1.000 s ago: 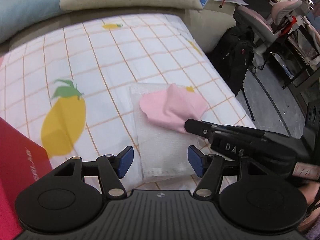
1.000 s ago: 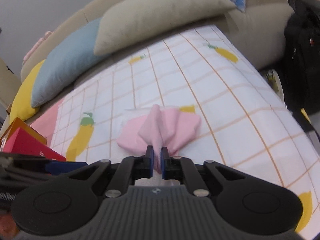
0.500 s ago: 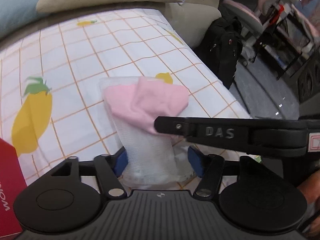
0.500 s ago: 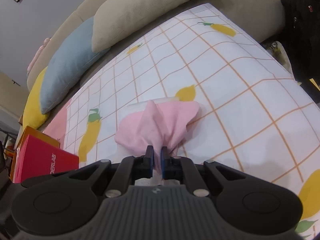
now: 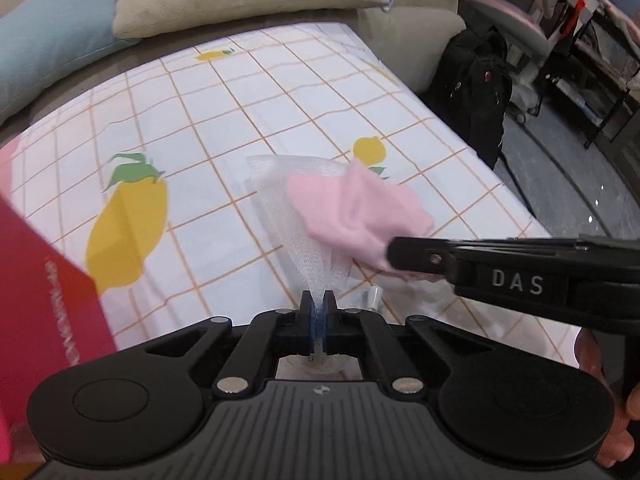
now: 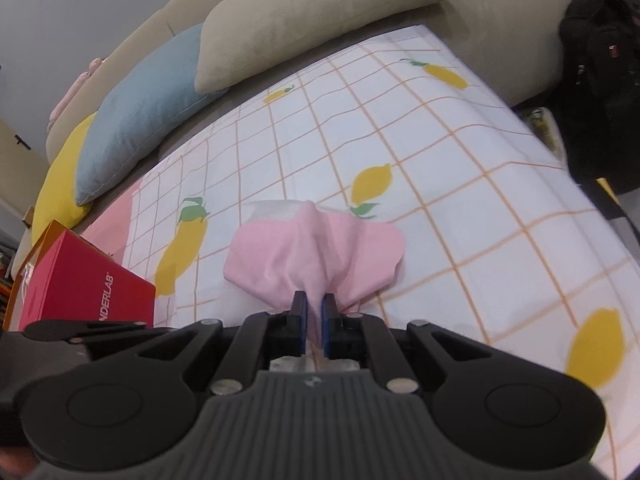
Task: Organize soft objects
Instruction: 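Grasp the pink cloth with the right tool while the left tool grasps the white mesh bag, then carry the pink cloth and white mesh bag over the box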
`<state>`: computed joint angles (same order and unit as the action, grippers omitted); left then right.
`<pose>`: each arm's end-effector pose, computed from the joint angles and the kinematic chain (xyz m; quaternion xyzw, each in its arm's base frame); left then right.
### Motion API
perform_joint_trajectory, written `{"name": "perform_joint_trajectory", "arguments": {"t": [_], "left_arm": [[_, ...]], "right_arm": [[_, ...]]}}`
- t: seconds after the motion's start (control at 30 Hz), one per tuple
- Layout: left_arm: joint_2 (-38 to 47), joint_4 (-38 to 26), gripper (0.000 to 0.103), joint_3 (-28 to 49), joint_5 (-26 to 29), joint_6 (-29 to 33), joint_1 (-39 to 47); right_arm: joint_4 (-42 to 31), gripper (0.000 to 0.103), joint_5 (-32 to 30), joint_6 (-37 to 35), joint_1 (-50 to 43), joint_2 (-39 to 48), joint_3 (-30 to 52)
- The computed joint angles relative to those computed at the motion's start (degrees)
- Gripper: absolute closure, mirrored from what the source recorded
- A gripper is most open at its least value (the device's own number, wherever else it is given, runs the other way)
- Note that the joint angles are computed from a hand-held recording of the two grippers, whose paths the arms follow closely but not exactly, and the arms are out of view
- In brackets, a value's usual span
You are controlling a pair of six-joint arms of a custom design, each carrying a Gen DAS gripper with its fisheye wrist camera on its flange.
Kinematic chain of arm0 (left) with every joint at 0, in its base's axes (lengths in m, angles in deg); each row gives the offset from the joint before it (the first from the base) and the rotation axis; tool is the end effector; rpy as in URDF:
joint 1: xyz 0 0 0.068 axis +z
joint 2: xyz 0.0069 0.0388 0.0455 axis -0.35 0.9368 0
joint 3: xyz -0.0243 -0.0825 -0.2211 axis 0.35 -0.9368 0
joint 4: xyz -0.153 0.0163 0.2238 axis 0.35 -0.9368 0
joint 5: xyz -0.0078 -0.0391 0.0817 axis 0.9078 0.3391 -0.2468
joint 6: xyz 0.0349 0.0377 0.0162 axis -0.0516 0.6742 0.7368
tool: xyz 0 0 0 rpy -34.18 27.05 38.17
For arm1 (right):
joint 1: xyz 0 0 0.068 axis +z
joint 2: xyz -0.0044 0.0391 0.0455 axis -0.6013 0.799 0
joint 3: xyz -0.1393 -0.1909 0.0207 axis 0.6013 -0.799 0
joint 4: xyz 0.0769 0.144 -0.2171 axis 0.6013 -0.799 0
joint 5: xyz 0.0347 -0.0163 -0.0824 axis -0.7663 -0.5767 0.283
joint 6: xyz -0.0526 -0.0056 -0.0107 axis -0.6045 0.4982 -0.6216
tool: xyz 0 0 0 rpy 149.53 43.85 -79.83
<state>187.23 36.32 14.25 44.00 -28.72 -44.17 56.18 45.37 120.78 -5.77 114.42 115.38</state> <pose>0.2888 -0.1289 0.0254 0.1407 0.9573 -0.0966 0.2332 0.3026 0.1864 0.0132 0.0381 0.9363 0.2245 0.2675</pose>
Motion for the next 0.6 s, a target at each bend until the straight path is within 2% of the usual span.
{"name": "perform_joint_trajectory", "arguments": {"t": [0.23, 0.37, 0.47, 0.6], "left_arm": [[-17.98, -0.54, 0.101, -12.52, 0.68, 0.47, -0.62], [-29.73, -4.99, 0.101, -18.43, 1.02, -0.97, -0.46], [-41.18, -10.4, 0.101, -23.39, 0.72, -0.42, -0.65], [-61.61, -22.83, 0.101, -30.06, -0.2, 0.22, -0.2]], "right_arm": [[1.96, 0.099, 8.7, 3.11, 4.56, -12.84, -11.77], [0.76, 0.099, 13.96, 6.08, 8.87, -20.8, -17.56], [-1.46, 0.099, 16.13, 9.84, 12.53, -26.88, -21.06], [-7.67, 0.099, 21.54, 12.73, 19.36, -33.24, -22.57]]}}
